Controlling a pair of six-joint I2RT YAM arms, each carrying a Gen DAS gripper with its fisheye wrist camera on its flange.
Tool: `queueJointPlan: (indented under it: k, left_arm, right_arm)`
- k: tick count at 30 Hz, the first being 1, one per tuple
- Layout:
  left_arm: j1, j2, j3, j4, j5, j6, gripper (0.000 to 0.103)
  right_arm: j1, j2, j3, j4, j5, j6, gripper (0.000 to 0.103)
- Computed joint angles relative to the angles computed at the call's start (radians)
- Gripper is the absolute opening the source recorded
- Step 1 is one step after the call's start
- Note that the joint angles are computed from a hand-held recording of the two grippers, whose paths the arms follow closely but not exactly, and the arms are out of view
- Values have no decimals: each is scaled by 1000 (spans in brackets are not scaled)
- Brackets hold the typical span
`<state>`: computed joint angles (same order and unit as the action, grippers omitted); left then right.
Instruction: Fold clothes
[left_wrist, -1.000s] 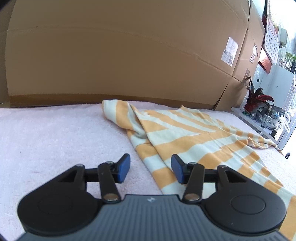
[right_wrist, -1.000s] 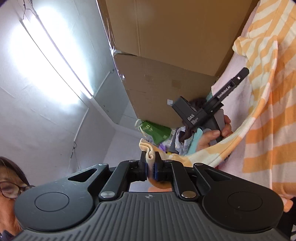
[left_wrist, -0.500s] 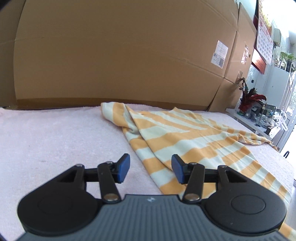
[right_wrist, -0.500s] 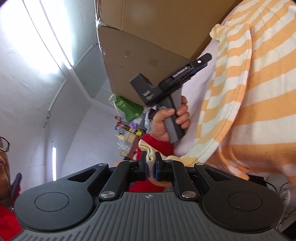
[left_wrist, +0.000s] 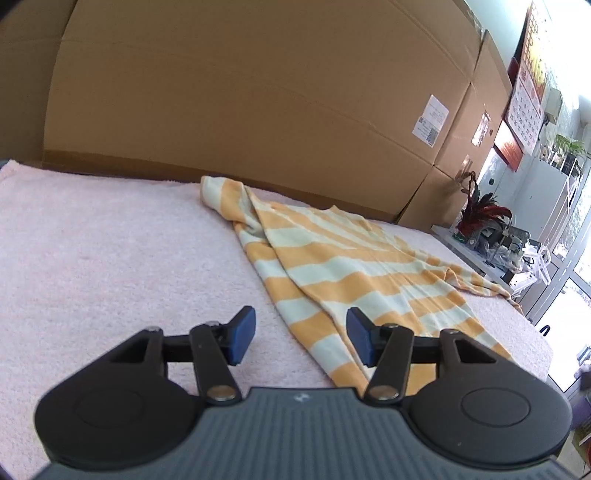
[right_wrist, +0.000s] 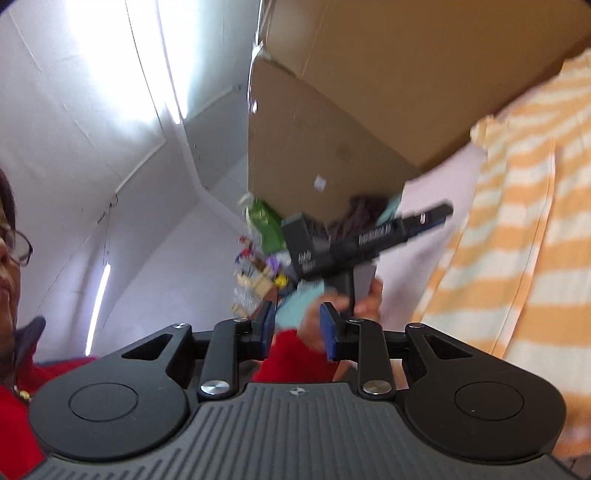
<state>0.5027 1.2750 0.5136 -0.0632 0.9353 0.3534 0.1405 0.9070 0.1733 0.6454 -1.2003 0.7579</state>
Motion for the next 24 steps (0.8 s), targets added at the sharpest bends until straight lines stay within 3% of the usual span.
queueJointPlan:
  k: [1, 2, 5, 6, 8, 11, 17, 19, 24]
  left_arm:
    - [-10, -14, -4, -9, -5, 21, 57]
    - [-19, -26, -5, -17, -5, 38, 57]
    - [-53, -19, 19, -53, 16, 57, 53]
    - [-66, -6, 34, -65, 22, 54, 51]
    - [-99, 32, 70, -90, 17, 44, 27]
    - [-140, 75, 111, -127, -37, 15, 26]
    - [-122, 127, 134, -149, -12, -52, 26]
    - [-115, 136, 134, -137, -5, -69, 31]
    - [-131, 154, 140, -118, -4, -111, 36]
  right_arm:
    - [39, -8, 52, -152, 125, -128, 35]
    - [76, 22, 89, -219, 238, -226, 35]
    - [162, 231, 198, -231, 503, -393, 32]
    - [169, 281, 222, -224, 551, -406, 31]
    - [172, 358, 261, -208, 629, -410, 31]
    - [179, 470, 325, -194, 747, -411, 32]
    - [34, 553, 281, -56, 565, -206, 35]
    - [16, 577, 265, 11, 541, -135, 36]
    - [32, 559, 255, 28, 535, -140, 39]
